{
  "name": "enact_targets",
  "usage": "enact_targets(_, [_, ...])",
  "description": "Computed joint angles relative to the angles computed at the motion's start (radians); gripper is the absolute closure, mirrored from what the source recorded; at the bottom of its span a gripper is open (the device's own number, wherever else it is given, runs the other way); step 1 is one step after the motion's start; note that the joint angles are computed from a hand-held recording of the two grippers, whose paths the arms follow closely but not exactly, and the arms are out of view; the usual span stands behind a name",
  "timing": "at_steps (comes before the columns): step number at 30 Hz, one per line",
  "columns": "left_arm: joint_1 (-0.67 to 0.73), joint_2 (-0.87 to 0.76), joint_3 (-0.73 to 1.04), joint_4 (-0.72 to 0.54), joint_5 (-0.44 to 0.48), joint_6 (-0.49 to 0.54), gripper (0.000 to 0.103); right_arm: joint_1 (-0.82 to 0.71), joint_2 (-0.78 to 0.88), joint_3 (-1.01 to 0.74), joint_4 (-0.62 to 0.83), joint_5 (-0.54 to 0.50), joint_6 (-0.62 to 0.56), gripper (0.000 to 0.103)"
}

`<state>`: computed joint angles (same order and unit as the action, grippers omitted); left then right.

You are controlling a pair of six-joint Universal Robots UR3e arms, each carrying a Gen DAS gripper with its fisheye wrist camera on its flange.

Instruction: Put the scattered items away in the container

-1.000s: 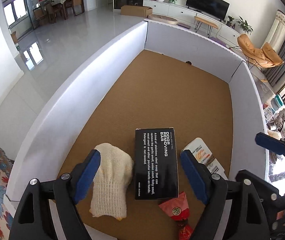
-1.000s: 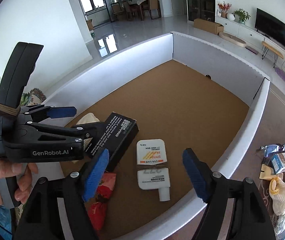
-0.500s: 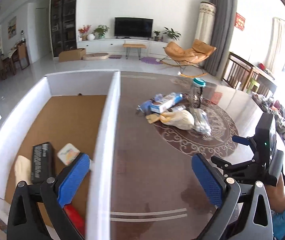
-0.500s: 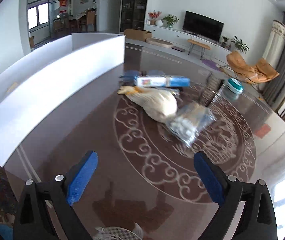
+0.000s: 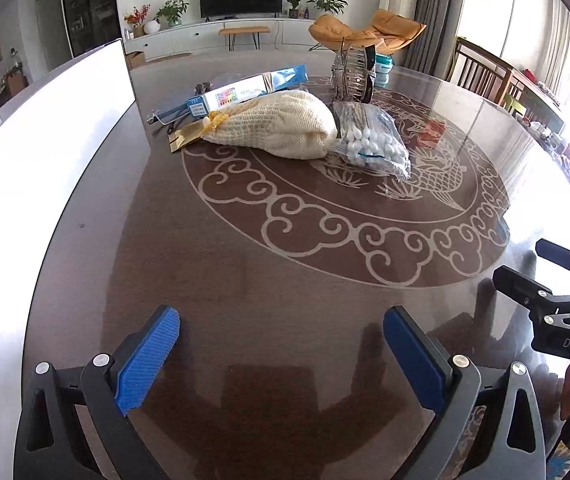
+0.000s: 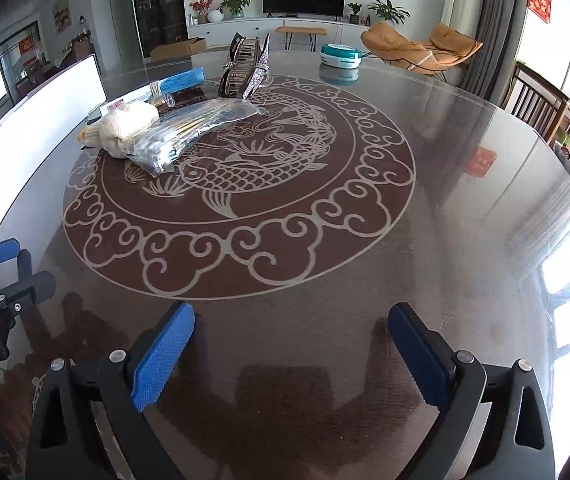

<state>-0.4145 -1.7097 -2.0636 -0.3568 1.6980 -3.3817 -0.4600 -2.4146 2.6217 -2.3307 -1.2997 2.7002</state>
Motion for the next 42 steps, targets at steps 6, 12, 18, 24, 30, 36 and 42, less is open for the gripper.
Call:
enact_targets(6, [-0.042, -0.077, 0.087, -0.020, 0.054, -0.017, 0.000, -0.005, -0.023, 0.018, -0.002, 0.014, 0.010, 0.000])
enact_targets(12, [-0.028, -0.067, 0.072, -0.008, 0.039, 0.000, 0.000, -0.001, -0.019, 0.019, -0.009, 0.012, 0.014, 0.000])
enact_targets(18, [-0.023, -0.075, 0.076, -0.003, 0.037, 0.003, 0.000, -0.002, -0.019, 0.019, -0.008, 0.013, 0.013, 0.000])
enact_targets(24, [-0.020, -0.073, 0.074, -0.003, 0.035, 0.006, 0.000, -0.004, -0.021, 0.019, -0.005, 0.014, 0.011, 0.000])
enact_targets(30, [-0.018, -0.072, 0.072, -0.001, 0.033, 0.008, 0.000, -0.004, -0.020, 0.019, -0.007, 0.014, 0.011, 0.000])
enact_targets(36, [-0.017, -0.073, 0.071, 0.002, 0.033, 0.009, 0.000, -0.001, -0.015, 0.019, -0.013, 0.013, 0.014, 0.000])
enact_targets(42, [-0.015, -0.073, 0.069, 0.005, 0.032, 0.011, 0.000, -0.002, -0.015, 0.019, -0.012, 0.013, 0.013, 0.000])
